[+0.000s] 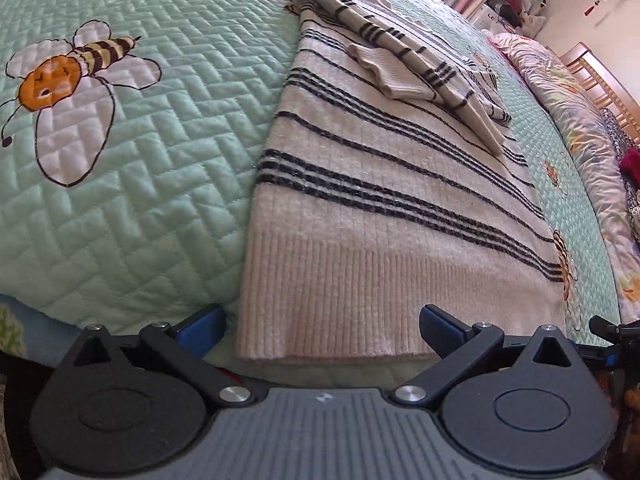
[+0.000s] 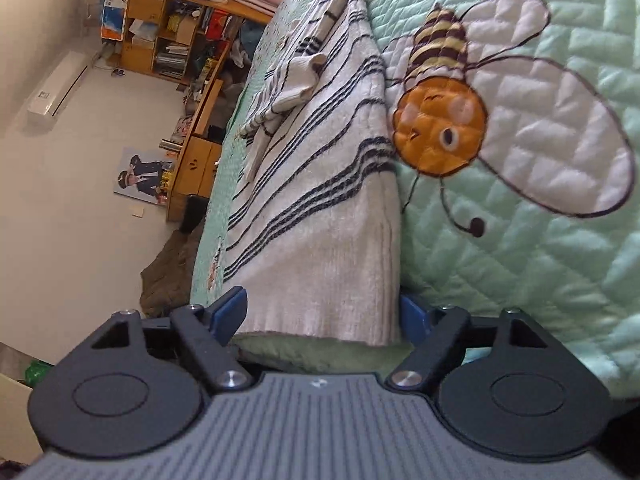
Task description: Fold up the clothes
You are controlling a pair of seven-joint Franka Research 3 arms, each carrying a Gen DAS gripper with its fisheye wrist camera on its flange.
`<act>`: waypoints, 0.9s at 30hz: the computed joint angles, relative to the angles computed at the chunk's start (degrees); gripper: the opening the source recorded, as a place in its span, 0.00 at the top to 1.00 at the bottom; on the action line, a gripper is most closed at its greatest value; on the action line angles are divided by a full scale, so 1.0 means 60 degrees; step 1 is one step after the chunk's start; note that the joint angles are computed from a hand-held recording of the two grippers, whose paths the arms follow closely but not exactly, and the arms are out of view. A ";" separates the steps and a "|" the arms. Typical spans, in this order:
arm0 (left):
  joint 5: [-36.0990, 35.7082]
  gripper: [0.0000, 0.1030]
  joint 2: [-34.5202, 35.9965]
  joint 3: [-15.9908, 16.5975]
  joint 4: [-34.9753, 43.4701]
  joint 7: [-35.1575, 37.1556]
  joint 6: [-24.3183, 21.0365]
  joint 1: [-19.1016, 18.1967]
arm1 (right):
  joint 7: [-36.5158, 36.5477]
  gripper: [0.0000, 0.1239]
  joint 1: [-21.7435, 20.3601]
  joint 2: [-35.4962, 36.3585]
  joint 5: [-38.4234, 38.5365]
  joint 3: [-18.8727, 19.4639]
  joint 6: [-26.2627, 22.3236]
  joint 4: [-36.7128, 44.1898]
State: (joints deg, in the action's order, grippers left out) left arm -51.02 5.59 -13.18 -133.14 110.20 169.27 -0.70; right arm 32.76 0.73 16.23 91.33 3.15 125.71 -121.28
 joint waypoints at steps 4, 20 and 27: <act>-0.0016 0.05 0.0000 -0.0168 -0.0063 0.0265 0.0314 -0.0066 | -0.0135 0.36 0.0085 0.0059 0.0008 0.0079 0.0027 0.0080; -0.4035 0.27 -0.0033 0.0549 0.0525 0.2936 -0.1831 0.0245 | -0.0028 0.74 -0.0123 0.0253 0.0636 0.0013 -0.0077 -0.0155; -0.4375 0.77 0.0093 0.0889 0.0490 0.2581 -0.2646 0.0563 | -0.0166 0.74 -0.0278 0.0465 0.0830 0.0041 -0.0442 -0.0071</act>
